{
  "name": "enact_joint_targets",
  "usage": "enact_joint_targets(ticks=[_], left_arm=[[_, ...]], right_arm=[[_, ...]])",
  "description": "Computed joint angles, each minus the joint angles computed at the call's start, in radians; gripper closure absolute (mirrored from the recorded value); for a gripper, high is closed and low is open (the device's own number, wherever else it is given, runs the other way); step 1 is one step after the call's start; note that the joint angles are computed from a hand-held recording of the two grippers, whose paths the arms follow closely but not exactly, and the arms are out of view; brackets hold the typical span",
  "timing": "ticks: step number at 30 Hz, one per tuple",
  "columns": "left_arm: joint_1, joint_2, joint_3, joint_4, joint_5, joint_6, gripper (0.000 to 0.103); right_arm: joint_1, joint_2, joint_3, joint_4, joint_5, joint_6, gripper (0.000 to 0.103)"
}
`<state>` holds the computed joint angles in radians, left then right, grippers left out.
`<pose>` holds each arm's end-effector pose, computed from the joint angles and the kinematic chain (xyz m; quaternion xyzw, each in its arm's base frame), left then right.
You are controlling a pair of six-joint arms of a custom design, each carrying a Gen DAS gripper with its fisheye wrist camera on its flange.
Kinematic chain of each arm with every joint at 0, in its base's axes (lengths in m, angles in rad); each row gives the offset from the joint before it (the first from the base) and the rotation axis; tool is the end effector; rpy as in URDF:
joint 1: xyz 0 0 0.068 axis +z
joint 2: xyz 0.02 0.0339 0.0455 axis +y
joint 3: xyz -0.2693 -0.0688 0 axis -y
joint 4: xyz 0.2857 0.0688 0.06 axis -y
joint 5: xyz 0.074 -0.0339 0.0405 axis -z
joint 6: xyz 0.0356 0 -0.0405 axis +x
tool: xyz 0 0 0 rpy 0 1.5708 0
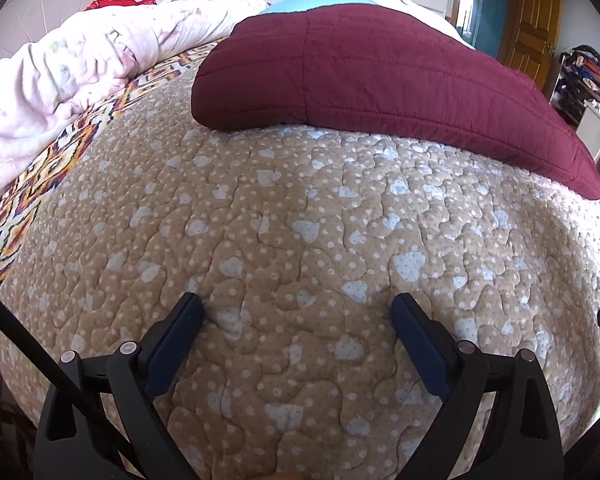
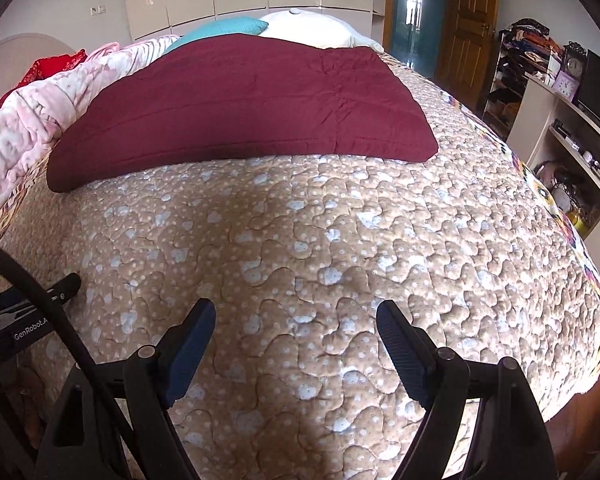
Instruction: Fold large clothes
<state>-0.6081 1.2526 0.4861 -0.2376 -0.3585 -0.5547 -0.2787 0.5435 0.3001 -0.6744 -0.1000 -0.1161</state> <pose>0.2048 -0.1273 0.1238 -0.0246 0.9457 -0.0080 0.3239 0.1430 -0.0372 0.1552 0.0608 0.9442 -0.0164 0.3234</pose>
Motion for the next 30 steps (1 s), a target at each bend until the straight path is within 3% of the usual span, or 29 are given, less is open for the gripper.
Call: enact_joint_targets(ticks=[5,9,13,21,25,30], left_arm=[[-0.016,-0.062,-0.046,0.031,-0.031,-0.014,0.007],[-0.121,-0.166,-0.037,-0.097,-0.222,-0.089,0.007],[-0.211,-0.296,-0.010,-0.239,-0.311,-0.134,0.007],[-0.340,-0.459,0.036,-0.415,-0.320,-0.193,0.007],[-0.449,-0.420,0.086,-0.502,-0.380,-0.278,0.007],[-0.497,-0.368,0.113,-0.519,-0.399,-0.290,0.007]], right_arm=[[0.013,-0.074,-0.011,-0.040,0.022,0.014,0.017],[0.033,-0.177,-0.017,-0.095,0.074,0.009,0.017],[0.046,-0.270,-0.012,-0.144,0.112,0.017,0.016],[0.102,-0.391,0.002,-0.227,0.204,0.023,0.016],[0.079,-0.453,0.015,-0.282,0.196,0.012,0.014],[0.083,-0.458,0.020,-0.287,0.213,0.008,0.013]])
